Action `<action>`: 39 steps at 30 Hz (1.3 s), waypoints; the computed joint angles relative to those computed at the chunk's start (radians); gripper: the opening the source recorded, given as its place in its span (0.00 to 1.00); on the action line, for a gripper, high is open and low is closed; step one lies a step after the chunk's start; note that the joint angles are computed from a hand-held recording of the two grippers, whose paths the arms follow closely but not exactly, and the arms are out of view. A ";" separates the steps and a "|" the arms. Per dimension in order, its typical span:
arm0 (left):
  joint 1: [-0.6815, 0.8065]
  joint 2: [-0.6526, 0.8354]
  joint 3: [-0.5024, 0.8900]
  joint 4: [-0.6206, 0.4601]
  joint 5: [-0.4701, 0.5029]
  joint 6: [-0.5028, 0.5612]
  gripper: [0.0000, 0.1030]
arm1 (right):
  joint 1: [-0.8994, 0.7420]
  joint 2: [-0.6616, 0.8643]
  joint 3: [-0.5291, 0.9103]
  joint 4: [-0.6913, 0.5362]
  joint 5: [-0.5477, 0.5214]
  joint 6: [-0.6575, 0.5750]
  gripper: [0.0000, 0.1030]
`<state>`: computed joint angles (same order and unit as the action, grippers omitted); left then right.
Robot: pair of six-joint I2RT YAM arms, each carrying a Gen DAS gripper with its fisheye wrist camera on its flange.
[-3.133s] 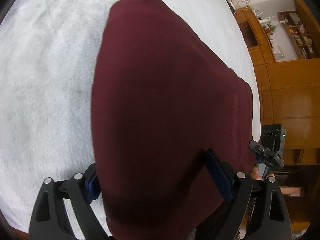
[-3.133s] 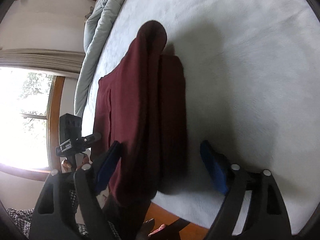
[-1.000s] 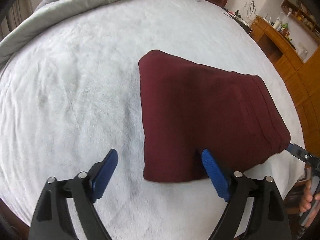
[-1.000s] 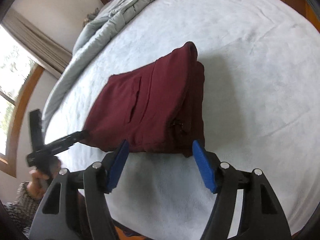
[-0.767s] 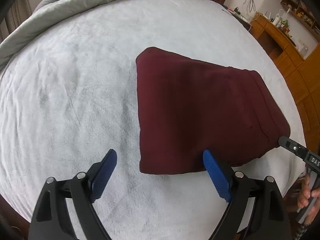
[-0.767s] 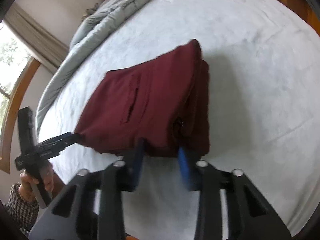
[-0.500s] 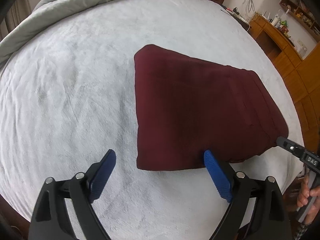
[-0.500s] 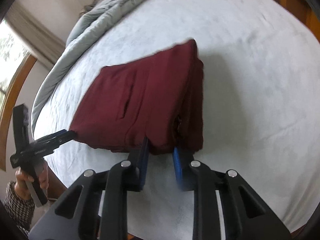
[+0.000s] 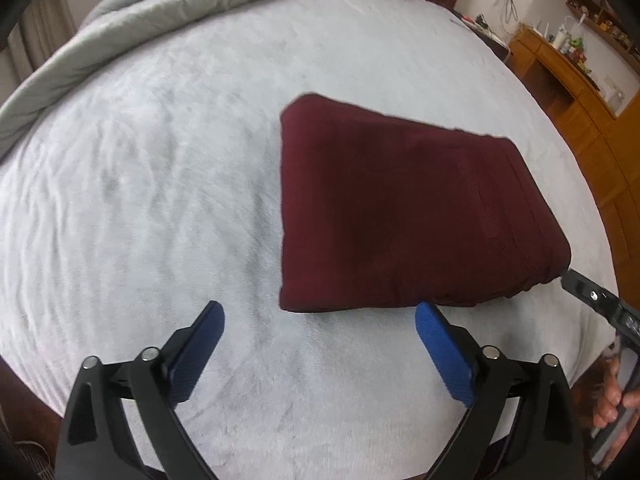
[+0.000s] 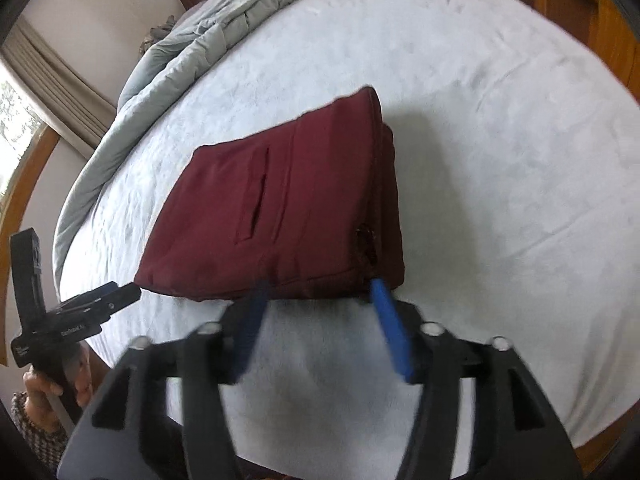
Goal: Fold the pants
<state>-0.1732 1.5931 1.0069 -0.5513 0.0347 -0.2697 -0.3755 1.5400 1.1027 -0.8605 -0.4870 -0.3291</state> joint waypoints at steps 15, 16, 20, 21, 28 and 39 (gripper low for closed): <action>-0.041 -0.102 0.019 -0.115 -0.074 -0.002 0.96 | 0.062 -0.186 -0.056 -0.056 0.125 0.057 0.89; -0.040 -0.112 0.015 -0.118 -0.073 -0.007 0.96 | 0.060 -0.190 -0.053 -0.065 0.125 0.058 0.90; -0.039 -0.130 0.007 -0.129 -0.077 -0.003 0.96 | 0.085 -0.219 -0.057 -0.072 0.185 0.072 0.92; -0.037 -0.134 0.005 -0.132 -0.074 -0.003 0.96 | 0.092 -0.230 -0.058 -0.072 0.199 0.075 0.93; -0.039 -0.179 -0.009 -0.141 -0.072 -0.022 0.96 | 0.114 -0.260 -0.035 -0.104 0.241 0.097 0.94; -0.066 -0.226 0.015 -0.174 -0.089 -0.026 0.96 | 0.140 -0.281 0.013 -0.155 0.308 0.142 0.96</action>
